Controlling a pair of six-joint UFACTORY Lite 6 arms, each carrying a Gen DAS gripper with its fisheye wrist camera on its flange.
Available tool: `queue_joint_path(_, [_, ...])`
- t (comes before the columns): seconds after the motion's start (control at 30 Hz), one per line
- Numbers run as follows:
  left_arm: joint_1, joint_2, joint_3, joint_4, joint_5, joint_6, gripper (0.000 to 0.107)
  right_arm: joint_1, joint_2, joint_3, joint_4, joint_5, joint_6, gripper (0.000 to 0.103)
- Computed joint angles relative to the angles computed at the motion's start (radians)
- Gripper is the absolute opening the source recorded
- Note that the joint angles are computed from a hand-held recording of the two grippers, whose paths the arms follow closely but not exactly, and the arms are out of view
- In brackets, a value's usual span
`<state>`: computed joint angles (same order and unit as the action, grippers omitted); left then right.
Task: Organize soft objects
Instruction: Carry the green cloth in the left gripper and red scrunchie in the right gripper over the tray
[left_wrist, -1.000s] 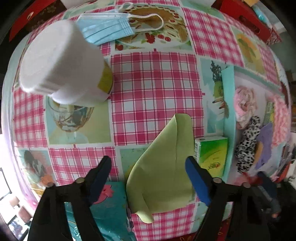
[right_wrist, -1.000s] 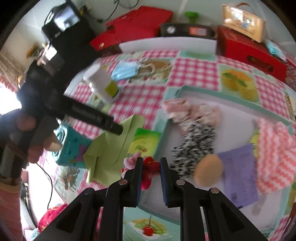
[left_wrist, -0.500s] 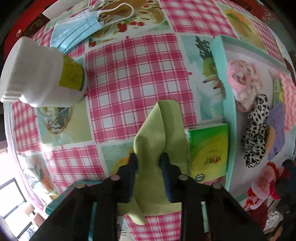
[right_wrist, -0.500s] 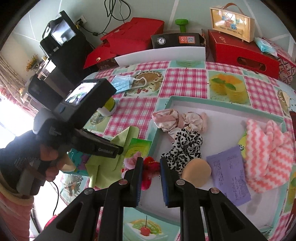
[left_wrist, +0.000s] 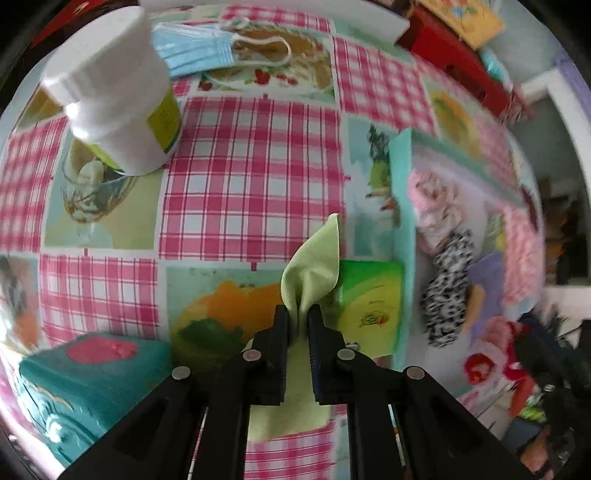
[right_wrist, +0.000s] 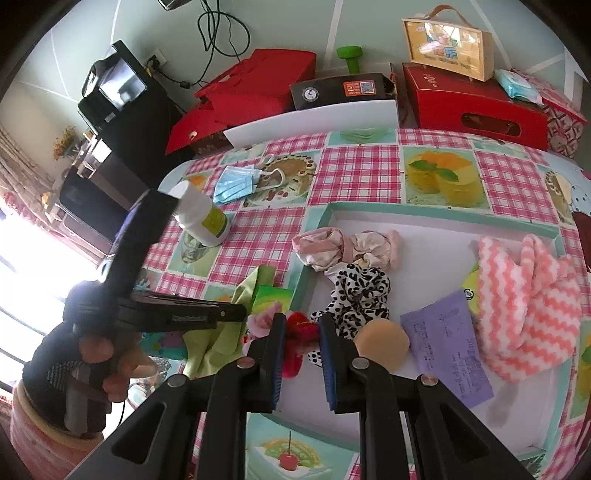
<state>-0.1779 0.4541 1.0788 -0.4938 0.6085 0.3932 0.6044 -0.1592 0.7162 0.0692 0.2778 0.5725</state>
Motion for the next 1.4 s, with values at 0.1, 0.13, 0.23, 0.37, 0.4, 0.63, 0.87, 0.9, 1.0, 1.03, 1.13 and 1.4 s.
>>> queue_joint_path(0.1, [0.033,-0.077,-0.07,-0.077,-0.028,0.069,0.01,-0.009,-0.012,-0.009,0.006,0.001,-0.007,0.019])
queue_joint_path(0.13, [0.038,-0.108,-0.098,-0.102,-0.04,0.087,0.01,-0.014,-0.018,-0.014,0.013,0.0,-0.015,0.019])
queue_joint_path(0.23, [0.039,-0.207,-0.164,-0.146,-0.056,0.105,0.01,-0.023,-0.038,-0.027,0.001,-0.002,-0.005,0.019])
queue_joint_path(0.37, [0.065,-0.358,-0.218,-0.106,-0.037,0.076,0.01,-0.032,-0.061,-0.039,-0.015,0.0,0.013,0.019])
queue_joint_path(0.4, [0.065,-0.391,-0.231,-0.111,-0.035,0.073,0.01,-0.032,-0.069,-0.041,-0.033,0.005,0.032,0.019])
queue_joint_path(0.63, [0.164,-0.553,-0.105,-0.11,0.127,0.107,0.01,0.009,-0.194,-0.052,-0.365,0.093,0.375,0.019])
queue_joint_path(0.87, [0.067,-0.693,-0.051,-0.117,0.157,0.062,0.01,0.041,-0.37,-0.068,-0.565,0.231,0.58,0.019])
queue_joint_path(0.9, [0.048,-0.69,-0.04,-0.118,0.149,0.055,0.01,0.041,-0.397,-0.072,-0.575,0.248,0.588,0.019])
queue_joint_path(1.0, [-0.006,-0.709,-0.02,-0.131,0.156,0.044,0.01,0.049,-0.478,-0.084,-0.623,0.321,0.629,0.019])
queue_joint_path(1.03, [-0.024,-0.717,-0.019,-0.131,0.158,0.035,0.01,0.053,-0.512,-0.089,-0.646,0.364,0.647,0.019])
queue_joint_path(1.13, [-0.089,-0.729,-0.013,-0.132,0.159,0.015,0.01,0.06,-0.584,-0.101,-0.692,0.47,0.686,0.019])
queue_joint_path(1.4, [-0.282,-0.68,-0.065,-0.083,0.077,-0.064,0.01,-0.247,-0.793,-0.204,-0.512,0.525,0.424,0.019])
